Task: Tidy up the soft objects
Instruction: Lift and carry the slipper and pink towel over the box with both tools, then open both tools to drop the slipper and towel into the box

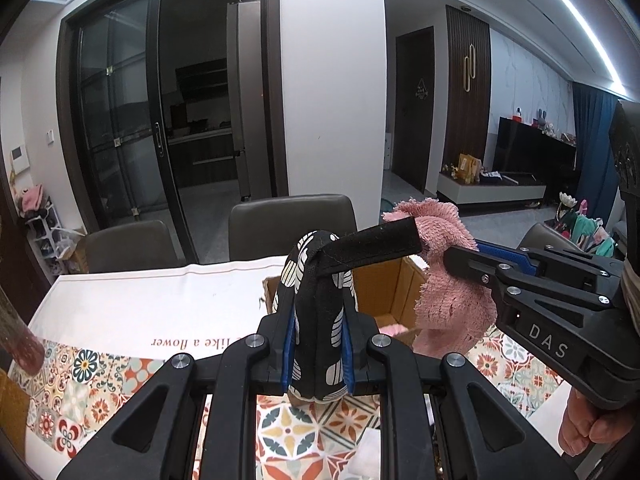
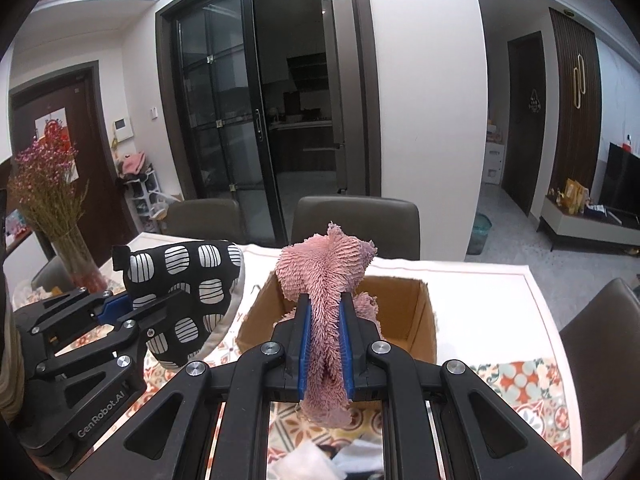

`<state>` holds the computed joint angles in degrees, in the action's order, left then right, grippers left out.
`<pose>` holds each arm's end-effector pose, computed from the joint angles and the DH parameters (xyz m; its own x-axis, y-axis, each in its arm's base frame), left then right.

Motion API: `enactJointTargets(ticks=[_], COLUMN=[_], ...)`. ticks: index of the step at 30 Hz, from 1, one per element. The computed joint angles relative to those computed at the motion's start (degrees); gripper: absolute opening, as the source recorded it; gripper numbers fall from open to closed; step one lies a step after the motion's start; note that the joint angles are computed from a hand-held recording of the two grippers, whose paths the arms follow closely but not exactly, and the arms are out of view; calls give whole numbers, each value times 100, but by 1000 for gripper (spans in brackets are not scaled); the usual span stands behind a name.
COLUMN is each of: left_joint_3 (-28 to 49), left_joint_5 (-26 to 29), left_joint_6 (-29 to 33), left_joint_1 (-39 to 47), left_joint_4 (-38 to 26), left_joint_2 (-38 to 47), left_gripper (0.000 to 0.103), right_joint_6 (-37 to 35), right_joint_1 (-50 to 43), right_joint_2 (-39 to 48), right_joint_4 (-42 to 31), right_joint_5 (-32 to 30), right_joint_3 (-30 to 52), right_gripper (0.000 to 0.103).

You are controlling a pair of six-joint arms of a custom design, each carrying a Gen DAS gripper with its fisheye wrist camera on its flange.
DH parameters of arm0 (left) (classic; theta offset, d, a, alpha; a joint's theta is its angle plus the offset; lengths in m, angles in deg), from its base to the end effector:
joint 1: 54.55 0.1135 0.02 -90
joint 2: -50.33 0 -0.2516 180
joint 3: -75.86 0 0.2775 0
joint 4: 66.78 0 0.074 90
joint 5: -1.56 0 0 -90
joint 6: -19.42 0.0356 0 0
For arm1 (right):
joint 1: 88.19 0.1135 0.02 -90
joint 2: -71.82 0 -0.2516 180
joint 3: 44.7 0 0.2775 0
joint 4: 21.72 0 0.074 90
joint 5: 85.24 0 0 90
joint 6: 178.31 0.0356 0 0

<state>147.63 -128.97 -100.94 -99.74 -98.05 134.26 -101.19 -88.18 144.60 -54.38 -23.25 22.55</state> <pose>0.2547 -0.2235 0.2358 -0.5225 -0.0191 -0.8524 -0.0666 0.9976 0.0184 0.3046 0.0168 0.2619 -0.5204 -0.1969 -0.8309 -0.4978 0.8606 0.1079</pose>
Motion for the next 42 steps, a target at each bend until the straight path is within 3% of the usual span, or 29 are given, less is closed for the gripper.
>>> enactJointTargets(ticks=[14,23,35,42], left_joint_3=[751,1273,1822,2204], left_joint_5=[369,910,1722,1883], left_joint_6=[415,645,676,625], left_joint_1=[589,1056,1470,1464], left_joint_4=[199,424,344,53], left_joint_2=[916,1649,2599,3049], left_gripper=[19,20,20,20], right_joint_6=[70,51,-200,-438], right_joint_1=[119,264,316,271], right_joint_2=[1249,2219,3372,3804], right_joint_4=[350,415,51,-217], right_joint_5=[217,469,736,893], right_joint_3=[1006,1706,2330,2550], right_gripper=[14,14,14,14])
